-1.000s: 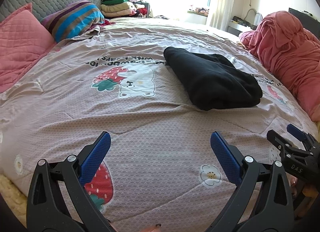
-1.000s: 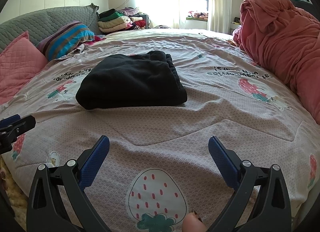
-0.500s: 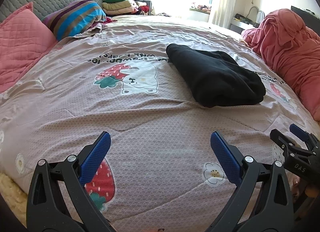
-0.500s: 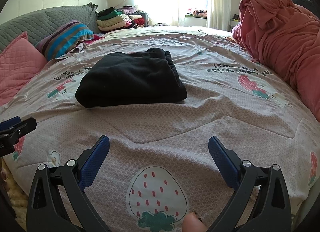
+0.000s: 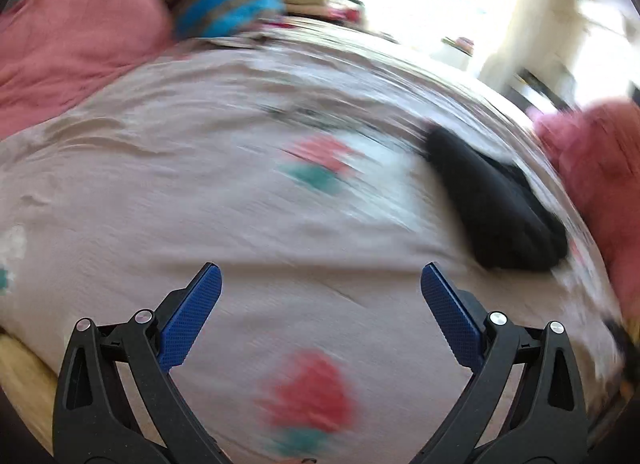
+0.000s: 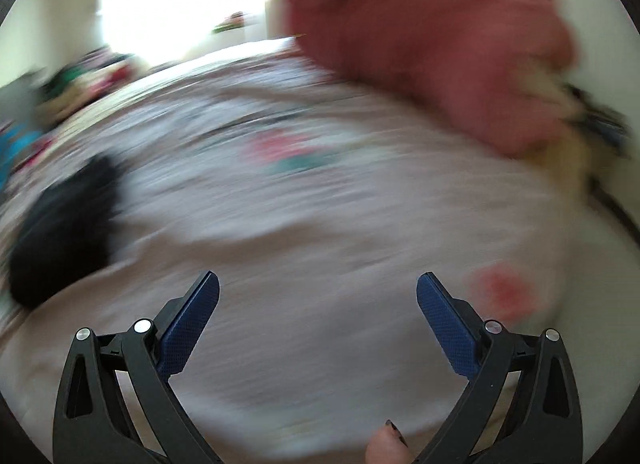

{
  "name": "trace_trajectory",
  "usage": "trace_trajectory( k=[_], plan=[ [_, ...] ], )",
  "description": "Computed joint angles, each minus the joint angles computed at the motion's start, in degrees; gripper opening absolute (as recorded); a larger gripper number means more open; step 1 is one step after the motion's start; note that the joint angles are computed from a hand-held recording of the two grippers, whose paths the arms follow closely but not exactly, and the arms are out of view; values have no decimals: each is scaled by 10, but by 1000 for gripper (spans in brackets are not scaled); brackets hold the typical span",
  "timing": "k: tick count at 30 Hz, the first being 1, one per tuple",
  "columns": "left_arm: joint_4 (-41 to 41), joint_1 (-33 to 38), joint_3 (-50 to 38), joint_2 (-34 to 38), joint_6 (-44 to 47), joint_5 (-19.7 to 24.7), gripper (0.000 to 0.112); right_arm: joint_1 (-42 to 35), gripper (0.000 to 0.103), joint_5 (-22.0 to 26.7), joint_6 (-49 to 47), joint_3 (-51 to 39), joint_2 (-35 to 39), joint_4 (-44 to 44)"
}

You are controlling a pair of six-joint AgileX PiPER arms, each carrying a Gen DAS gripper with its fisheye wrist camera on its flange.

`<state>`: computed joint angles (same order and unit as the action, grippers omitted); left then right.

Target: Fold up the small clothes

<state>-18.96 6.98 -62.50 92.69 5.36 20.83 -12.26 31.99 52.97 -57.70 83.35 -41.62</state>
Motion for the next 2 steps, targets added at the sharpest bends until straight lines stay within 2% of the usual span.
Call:
trace_trajectory(
  k=[2],
  plan=[
    [79, 57, -55, 35, -71, 17, 94, -91, 98, 21, -27, -33, 18, 25]
  ],
)
